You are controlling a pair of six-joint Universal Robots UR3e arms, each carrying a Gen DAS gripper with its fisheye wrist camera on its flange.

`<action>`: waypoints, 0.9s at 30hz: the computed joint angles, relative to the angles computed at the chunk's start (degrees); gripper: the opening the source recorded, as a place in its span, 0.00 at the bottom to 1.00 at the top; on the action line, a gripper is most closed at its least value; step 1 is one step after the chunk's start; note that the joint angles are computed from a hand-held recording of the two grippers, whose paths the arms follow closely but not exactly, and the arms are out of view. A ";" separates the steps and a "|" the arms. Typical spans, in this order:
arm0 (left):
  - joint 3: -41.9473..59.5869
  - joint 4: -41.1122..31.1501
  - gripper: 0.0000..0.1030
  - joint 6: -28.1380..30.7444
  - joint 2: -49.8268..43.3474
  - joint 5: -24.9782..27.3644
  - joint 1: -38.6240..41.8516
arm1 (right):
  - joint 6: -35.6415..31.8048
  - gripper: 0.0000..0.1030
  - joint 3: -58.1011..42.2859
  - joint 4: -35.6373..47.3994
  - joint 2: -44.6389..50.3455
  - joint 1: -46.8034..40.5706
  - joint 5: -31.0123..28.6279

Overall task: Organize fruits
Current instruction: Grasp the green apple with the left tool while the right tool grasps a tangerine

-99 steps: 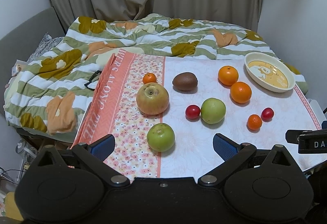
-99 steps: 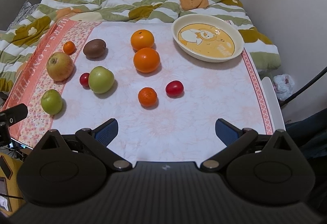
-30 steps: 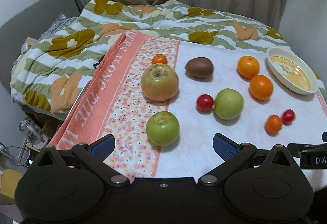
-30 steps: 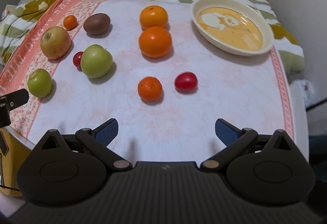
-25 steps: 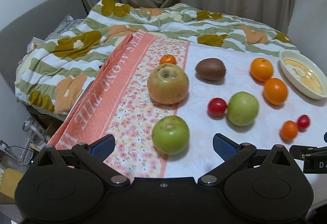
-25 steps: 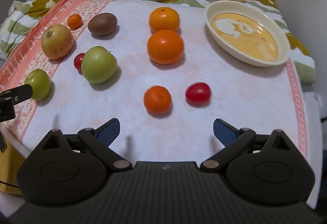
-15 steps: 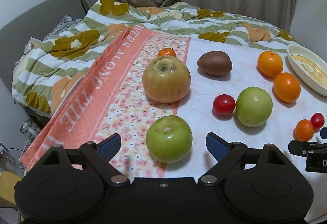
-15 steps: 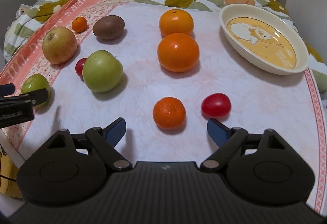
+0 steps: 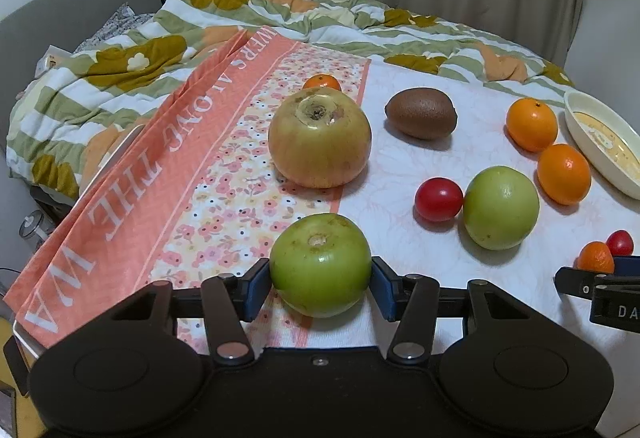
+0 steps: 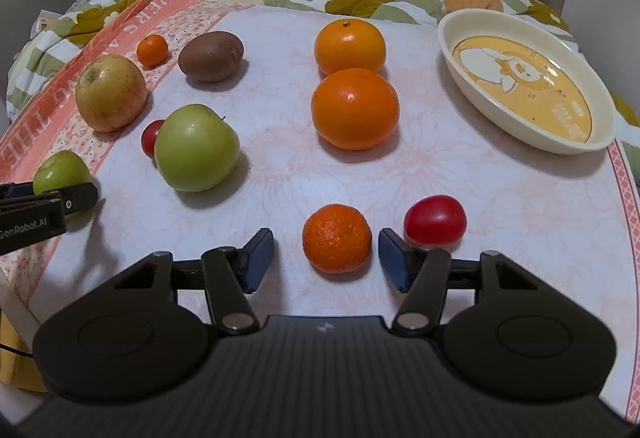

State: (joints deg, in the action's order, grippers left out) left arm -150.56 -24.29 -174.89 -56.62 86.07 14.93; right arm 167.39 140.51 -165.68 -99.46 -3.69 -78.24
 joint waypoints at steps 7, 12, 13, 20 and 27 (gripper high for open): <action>-0.01 0.27 0.55 -0.20 -0.18 -0.06 -0.04 | -0.62 0.49 -0.22 -0.85 0.47 0.20 -0.31; 0.24 -1.03 0.55 -0.33 1.31 0.17 -0.38 | -0.59 0.49 1.23 -0.14 -2.11 -1.50 1.58; 0.45 -1.50 0.55 -0.42 1.74 0.30 -0.62 | -0.91 0.49 1.39 0.62 -3.00 -1.91 2.03; 4.91 -7.50 0.55 -2.51 4.45 2.17 -4.64 | -1.68 0.49 1.65 7.85 -11.16 -5.10 4.67; 12.53 -13.14 0.55 -6.42 5.26 4.48 -11.05 | -6.08 0.49 -1.34 24.07 -25.25 -13.12 10.05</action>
